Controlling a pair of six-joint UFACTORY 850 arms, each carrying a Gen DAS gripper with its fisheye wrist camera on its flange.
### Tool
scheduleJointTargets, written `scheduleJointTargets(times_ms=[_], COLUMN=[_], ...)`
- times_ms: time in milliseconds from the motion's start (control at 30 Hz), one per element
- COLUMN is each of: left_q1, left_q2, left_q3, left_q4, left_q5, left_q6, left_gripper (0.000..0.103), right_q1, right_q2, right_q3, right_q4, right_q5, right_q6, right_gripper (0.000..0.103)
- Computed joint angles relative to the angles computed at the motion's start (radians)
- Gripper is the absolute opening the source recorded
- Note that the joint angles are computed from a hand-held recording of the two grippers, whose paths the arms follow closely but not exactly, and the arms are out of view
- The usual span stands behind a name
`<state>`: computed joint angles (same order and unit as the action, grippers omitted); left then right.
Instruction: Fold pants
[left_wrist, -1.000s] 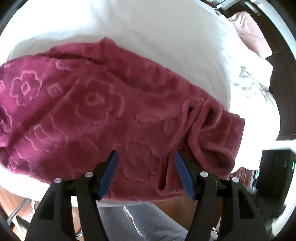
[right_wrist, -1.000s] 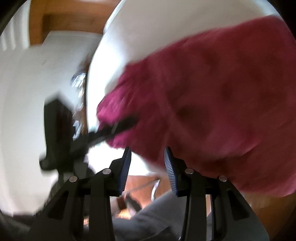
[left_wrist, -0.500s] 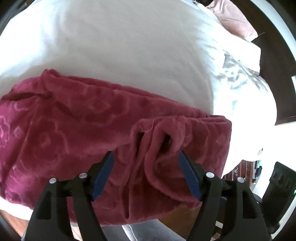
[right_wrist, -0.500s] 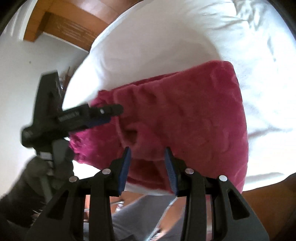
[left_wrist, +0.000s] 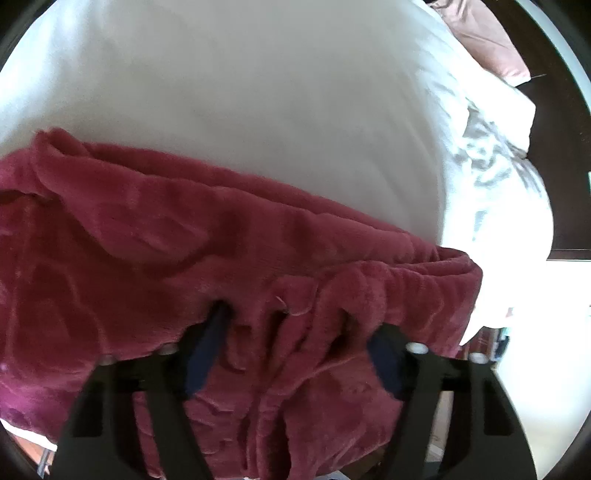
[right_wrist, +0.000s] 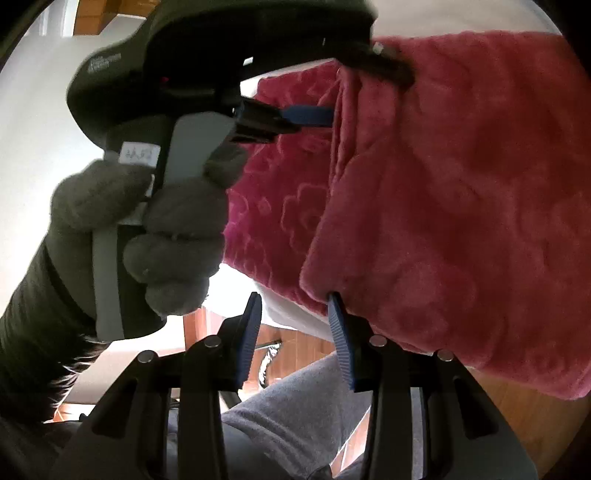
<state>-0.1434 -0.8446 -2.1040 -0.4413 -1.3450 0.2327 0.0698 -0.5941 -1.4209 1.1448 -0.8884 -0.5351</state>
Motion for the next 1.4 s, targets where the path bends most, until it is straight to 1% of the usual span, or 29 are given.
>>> scheduleJointTargets(times_ms=[100,167,267,367,433,500,600,733,767,800,867,967,1000,1067,1133,1233,1300,1400], left_q1=[0.01,0.016,0.029,0.036,0.043,0.056,0.066,0.074,0.076,0.076,0.082,0.084,0.082,0.088,0.107,0.14,0.173,0.236], left_q2=[-0.006,0.008,0.041,0.052,0.027,0.004,-0.013,-0.024,-0.032,-0.039,-0.053,-0.048,-0.038,-0.019,0.003,0.042,0.062,0.078], left_q3=[-0.01,-0.001,0.011,0.004,-0.021,-0.038,-0.033,-0.026,-0.036,-0.046,-0.074,-0.082,-0.075,-0.058,-0.039,0.0,0.021,0.029], left_q4=[-0.044,-0.059,-0.083,-0.062,-0.022,-0.014,0.002,-0.012,-0.018,-0.024,-0.036,-0.023,-0.009,-0.004,-0.027,-0.052,-0.076,-0.091], left_q5=[-0.025,-0.018,-0.01,0.002,-0.001,-0.01,-0.007,0.002,-0.006,-0.016,-0.045,-0.041,-0.03,-0.015,-0.01,0.027,0.061,0.101], left_q6=[0.008,0.028,0.075,0.11,0.087,0.06,0.059,0.094,0.097,0.098,0.102,0.128,0.142,0.162,0.171,0.167,0.152,0.107], left_gripper=[0.024,0.021,0.02,0.02,0.02,0.02,0.021,0.026,0.029,0.03,0.033,0.043,0.049,0.053,0.054,0.063,0.076,0.077], right_q1=[-0.022,-0.019,-0.012,0.005,0.025,0.041,0.065,0.078,0.077,0.083,0.084,0.086,0.082,0.09,0.101,0.115,0.126,0.14], right_q2=[0.023,0.023,0.016,-0.018,-0.06,-0.102,-0.143,-0.172,-0.176,-0.197,-0.201,-0.215,-0.205,-0.203,-0.2,-0.208,-0.218,-0.262], right_q3=[0.022,0.012,-0.006,-0.047,-0.1,-0.138,-0.175,-0.214,-0.22,-0.267,-0.286,-0.322,-0.327,-0.344,-0.364,-0.406,-0.446,-0.527], right_q4=[0.007,-0.012,-0.051,-0.084,-0.141,-0.2,-0.286,-0.325,-0.331,-0.349,-0.369,-0.405,-0.43,-0.458,-0.488,-0.524,-0.563,-0.59], right_q5=[0.031,0.057,0.087,0.088,0.07,0.053,0.059,0.053,0.047,0.031,0.017,-0.004,-0.016,-0.024,-0.025,-0.034,-0.045,-0.066], right_q6=[0.011,0.035,0.07,0.099,0.139,0.178,0.247,0.295,0.302,0.335,0.36,0.393,0.398,0.408,0.417,0.429,0.444,0.457], right_gripper=[0.039,0.039,0.039,0.039,0.039,0.039,0.039,0.039,0.039,0.039,0.039,0.039,0.039,0.039,0.038,0.039,0.038,0.038])
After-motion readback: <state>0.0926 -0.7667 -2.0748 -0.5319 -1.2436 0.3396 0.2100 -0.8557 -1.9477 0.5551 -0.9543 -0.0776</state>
